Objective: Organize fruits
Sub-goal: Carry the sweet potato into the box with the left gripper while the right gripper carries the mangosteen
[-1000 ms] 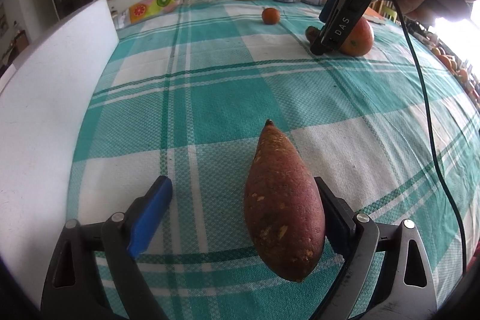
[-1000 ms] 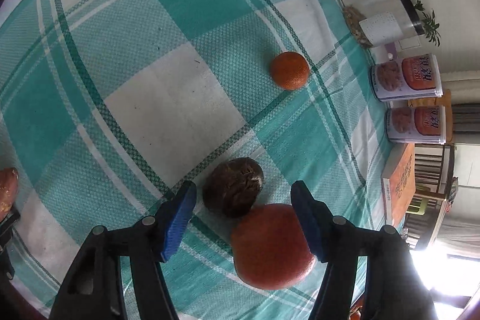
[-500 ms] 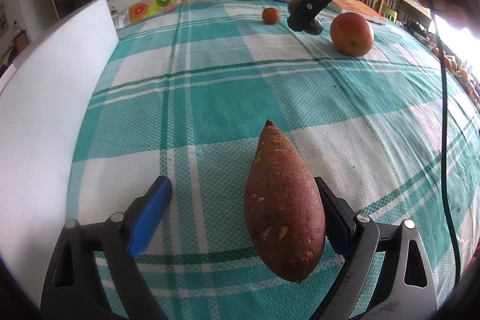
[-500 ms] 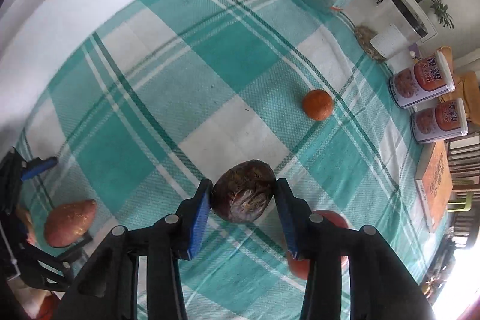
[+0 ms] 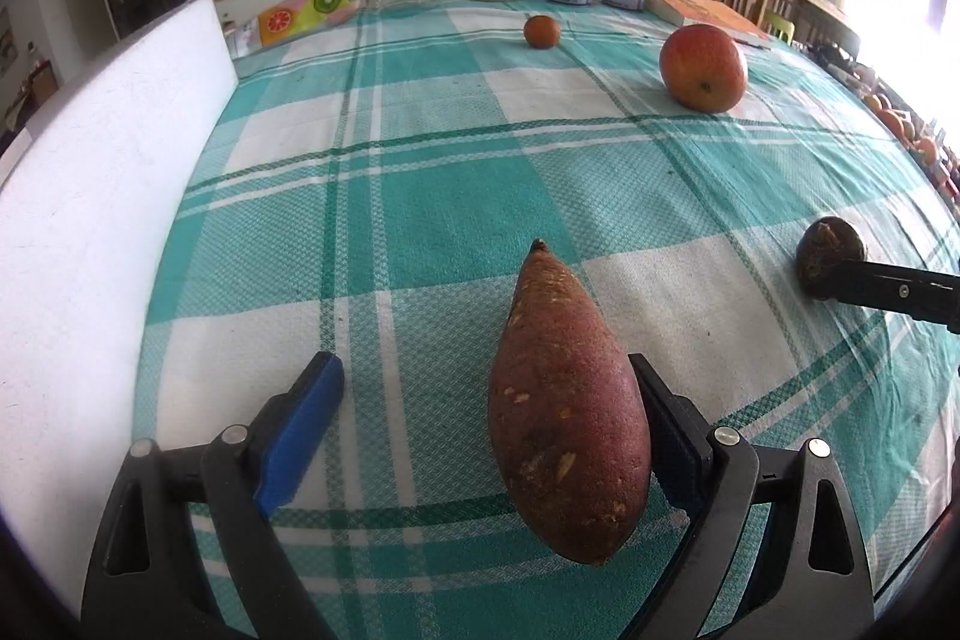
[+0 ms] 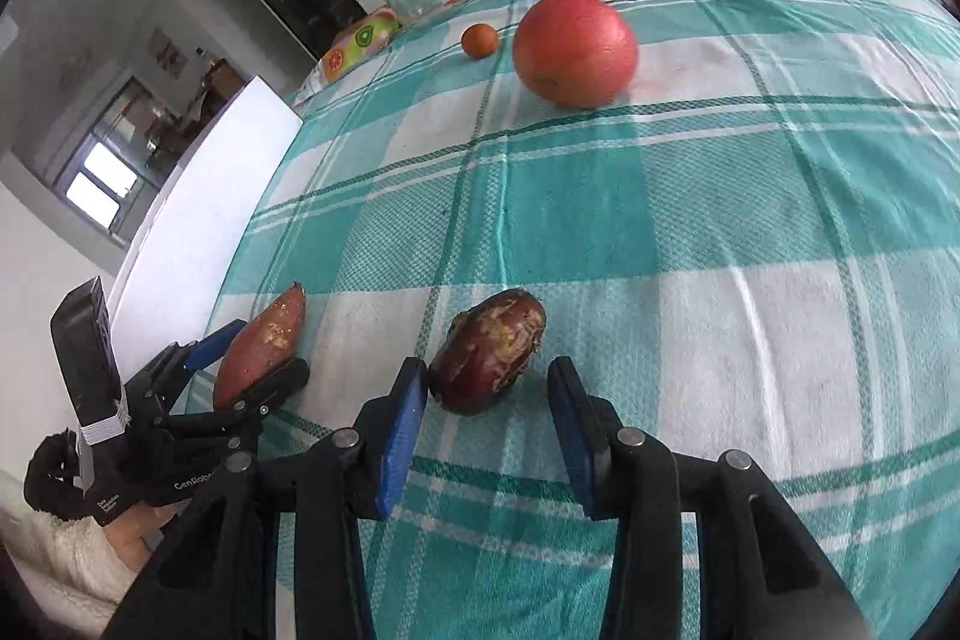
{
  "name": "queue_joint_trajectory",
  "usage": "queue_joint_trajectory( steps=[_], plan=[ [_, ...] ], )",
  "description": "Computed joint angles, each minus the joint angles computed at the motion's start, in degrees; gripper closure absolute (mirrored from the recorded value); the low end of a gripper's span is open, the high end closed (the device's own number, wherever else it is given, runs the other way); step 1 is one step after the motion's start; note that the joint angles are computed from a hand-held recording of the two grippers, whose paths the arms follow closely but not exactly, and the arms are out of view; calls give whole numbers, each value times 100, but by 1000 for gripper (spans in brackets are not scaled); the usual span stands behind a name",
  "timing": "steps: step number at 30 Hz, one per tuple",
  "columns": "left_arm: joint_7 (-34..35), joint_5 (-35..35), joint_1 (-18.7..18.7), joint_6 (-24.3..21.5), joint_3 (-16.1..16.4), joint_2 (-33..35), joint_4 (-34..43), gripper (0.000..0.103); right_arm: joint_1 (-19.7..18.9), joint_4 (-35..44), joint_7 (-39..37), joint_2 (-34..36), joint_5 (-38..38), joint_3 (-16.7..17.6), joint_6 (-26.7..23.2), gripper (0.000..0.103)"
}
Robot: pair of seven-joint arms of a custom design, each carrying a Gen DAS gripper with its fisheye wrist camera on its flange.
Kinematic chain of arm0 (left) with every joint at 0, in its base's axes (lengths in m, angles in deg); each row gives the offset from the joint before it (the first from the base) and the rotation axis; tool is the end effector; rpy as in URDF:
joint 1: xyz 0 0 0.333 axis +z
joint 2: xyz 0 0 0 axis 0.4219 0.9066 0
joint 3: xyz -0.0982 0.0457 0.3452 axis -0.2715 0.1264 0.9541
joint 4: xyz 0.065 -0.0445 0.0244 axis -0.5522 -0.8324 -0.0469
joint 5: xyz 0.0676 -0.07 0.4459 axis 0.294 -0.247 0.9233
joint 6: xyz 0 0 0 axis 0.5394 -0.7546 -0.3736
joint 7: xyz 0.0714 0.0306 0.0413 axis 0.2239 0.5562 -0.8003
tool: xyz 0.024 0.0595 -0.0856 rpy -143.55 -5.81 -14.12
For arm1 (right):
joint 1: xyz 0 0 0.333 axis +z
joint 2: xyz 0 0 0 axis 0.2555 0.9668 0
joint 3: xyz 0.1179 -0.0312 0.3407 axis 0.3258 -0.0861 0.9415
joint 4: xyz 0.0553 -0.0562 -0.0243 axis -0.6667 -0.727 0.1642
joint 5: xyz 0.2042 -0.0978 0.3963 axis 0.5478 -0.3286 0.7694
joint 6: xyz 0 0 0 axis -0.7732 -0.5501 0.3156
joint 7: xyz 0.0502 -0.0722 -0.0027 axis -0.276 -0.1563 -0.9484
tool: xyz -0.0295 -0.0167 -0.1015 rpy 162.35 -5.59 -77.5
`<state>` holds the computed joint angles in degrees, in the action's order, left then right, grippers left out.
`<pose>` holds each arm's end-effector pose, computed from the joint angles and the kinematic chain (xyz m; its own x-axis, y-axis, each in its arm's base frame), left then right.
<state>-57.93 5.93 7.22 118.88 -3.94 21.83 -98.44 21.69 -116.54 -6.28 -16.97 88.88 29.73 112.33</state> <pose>0.4450 -0.3030 0.2818 0.1531 -0.9881 -0.0146 -0.7803 -0.1118 -0.6153 0.5355 0.0566 0.2915 0.3908 -0.8010 -0.4535 -0.8563 -0.1357 -0.4983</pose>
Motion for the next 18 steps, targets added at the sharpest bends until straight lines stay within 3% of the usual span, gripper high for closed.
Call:
queue_joint_trajectory(
  steps=[5,7,11,13,15,18],
  plan=[
    [7,-8,-2,-3,1,1,2,9,-76,-228,-317,-126,800,-57,125,60],
    [6,-6,-2,-1,2,2,3,9,7,-380,-656,-274,1155,-5,477,59],
    [-56,69,20,118,21,-17,-26,11,353,-620,-1962,-561,2106,181,1515,29],
    [375,-223,118,546,51,-92,-127,11,476,-571,-2220,-569,2151,227,1813,28],
    [328,-175,221,1129,109,-207,-282,12,549,-429,-2129,-479,2047,234,1992,28],
    [336,-206,314,1533,120,-289,-381,13,633,-249,-1085,-231,785,256,2186,29]
  ],
)
